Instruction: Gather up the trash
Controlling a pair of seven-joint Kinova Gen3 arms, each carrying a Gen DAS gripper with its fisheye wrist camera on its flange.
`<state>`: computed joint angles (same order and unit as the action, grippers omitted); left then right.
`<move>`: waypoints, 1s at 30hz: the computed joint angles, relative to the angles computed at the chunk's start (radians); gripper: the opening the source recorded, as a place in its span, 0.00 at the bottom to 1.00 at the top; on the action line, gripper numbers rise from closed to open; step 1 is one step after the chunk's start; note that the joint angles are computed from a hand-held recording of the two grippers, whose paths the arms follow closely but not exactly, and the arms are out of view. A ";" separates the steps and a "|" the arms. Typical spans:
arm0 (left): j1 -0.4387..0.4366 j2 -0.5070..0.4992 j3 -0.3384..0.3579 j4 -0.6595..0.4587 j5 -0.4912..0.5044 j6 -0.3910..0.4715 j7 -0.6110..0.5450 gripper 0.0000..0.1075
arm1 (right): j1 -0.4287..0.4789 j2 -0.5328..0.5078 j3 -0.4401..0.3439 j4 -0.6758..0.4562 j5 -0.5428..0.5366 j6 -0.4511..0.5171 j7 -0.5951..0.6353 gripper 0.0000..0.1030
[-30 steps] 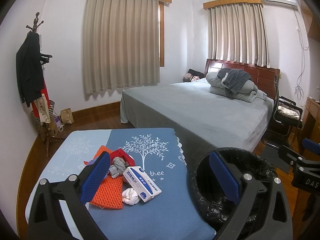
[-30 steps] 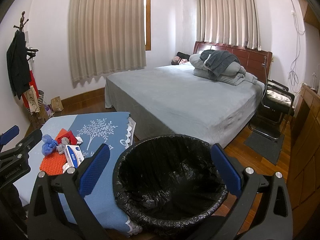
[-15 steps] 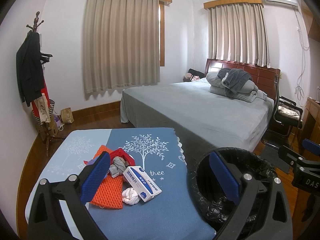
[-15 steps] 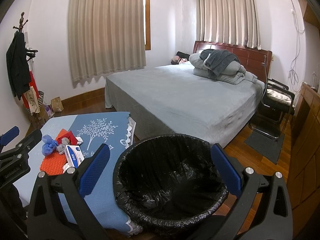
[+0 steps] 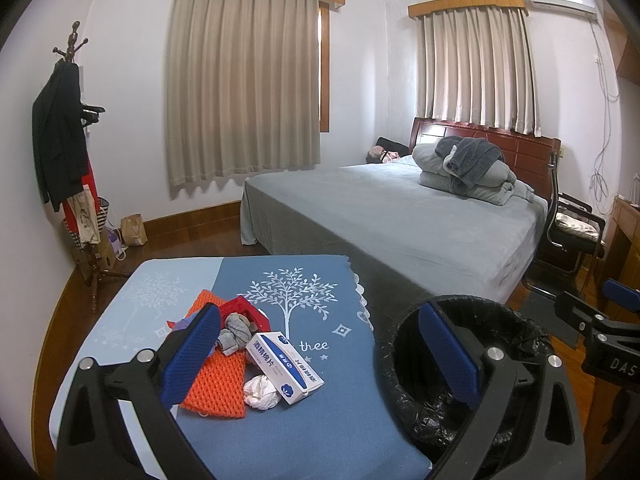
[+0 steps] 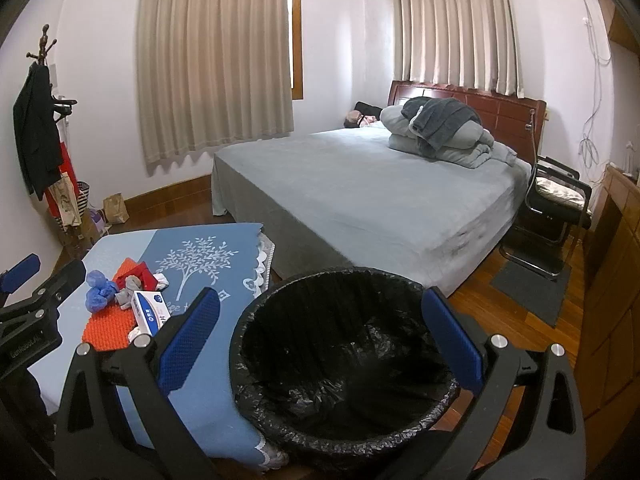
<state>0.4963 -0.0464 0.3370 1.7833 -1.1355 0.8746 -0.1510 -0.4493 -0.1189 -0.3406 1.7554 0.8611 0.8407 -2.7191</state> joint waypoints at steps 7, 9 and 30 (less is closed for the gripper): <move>0.003 0.001 0.002 0.001 0.003 0.008 0.011 0.90 | -0.016 0.021 0.000 -0.013 0.001 0.003 -0.010 0.95; 0.002 0.002 0.000 0.001 0.005 0.007 0.013 0.90 | -0.022 0.033 0.009 -0.023 -0.004 -0.008 -0.002 0.95; -0.152 0.014 -0.105 0.176 -0.060 0.008 0.089 0.90 | -0.163 0.341 0.156 -0.163 -0.160 -0.310 0.219 0.95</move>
